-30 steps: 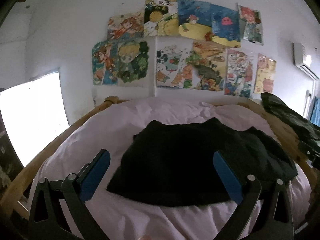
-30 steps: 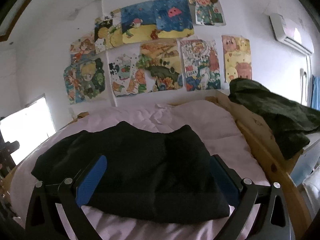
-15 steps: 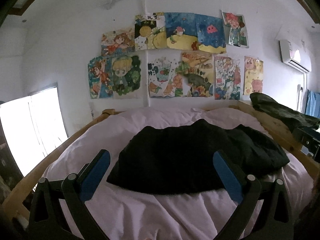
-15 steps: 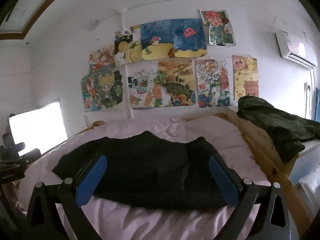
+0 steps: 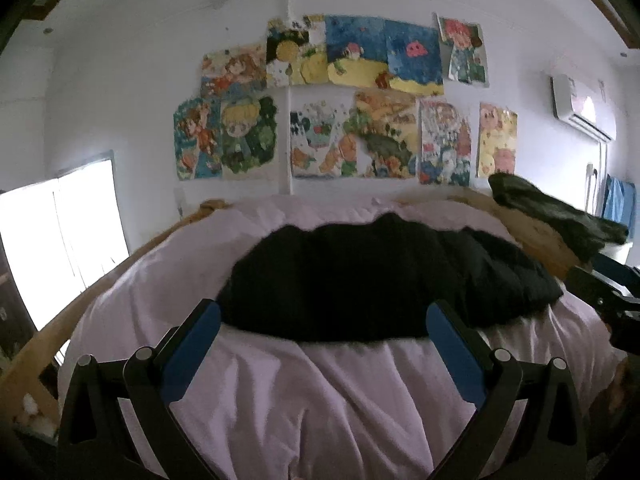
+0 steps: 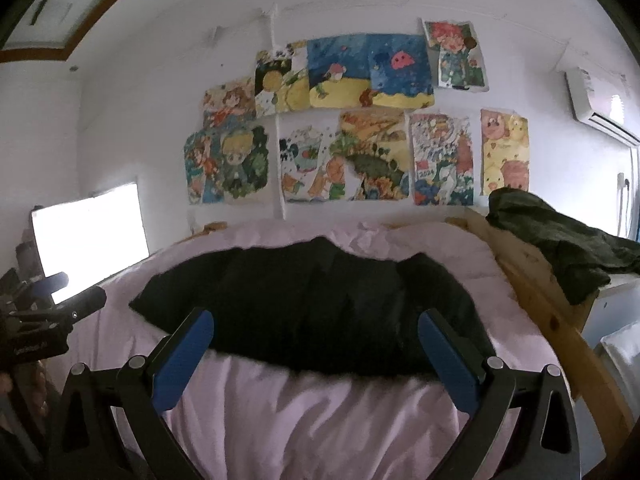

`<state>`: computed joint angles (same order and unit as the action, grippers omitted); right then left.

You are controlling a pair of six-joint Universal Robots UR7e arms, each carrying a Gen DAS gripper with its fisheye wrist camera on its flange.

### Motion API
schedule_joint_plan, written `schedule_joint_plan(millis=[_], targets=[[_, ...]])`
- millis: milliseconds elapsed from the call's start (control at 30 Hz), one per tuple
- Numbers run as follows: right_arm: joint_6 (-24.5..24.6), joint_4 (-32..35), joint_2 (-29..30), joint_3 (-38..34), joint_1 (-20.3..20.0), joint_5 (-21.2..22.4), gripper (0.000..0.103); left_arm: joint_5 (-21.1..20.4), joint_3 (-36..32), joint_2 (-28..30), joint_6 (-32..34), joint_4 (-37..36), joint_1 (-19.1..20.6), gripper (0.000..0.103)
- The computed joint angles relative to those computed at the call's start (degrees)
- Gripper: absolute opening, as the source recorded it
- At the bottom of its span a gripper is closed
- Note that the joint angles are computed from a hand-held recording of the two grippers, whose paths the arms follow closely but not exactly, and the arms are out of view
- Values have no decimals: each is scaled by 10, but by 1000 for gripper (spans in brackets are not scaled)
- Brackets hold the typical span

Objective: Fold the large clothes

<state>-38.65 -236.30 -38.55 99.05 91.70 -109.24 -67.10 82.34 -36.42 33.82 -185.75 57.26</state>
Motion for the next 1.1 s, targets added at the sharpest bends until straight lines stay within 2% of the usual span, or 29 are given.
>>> schedule_joint_plan(millis=[167,533,1100], targets=[[12,8,4,5,-3,-9,103,24,9,5,12,-2,-4,101],[45,68,8,-3,-7,-36,103,35,10,16,14,15,-3,101],[50,60,13,-7,1,-48,103,35,7,19,16,15,-2,101]])
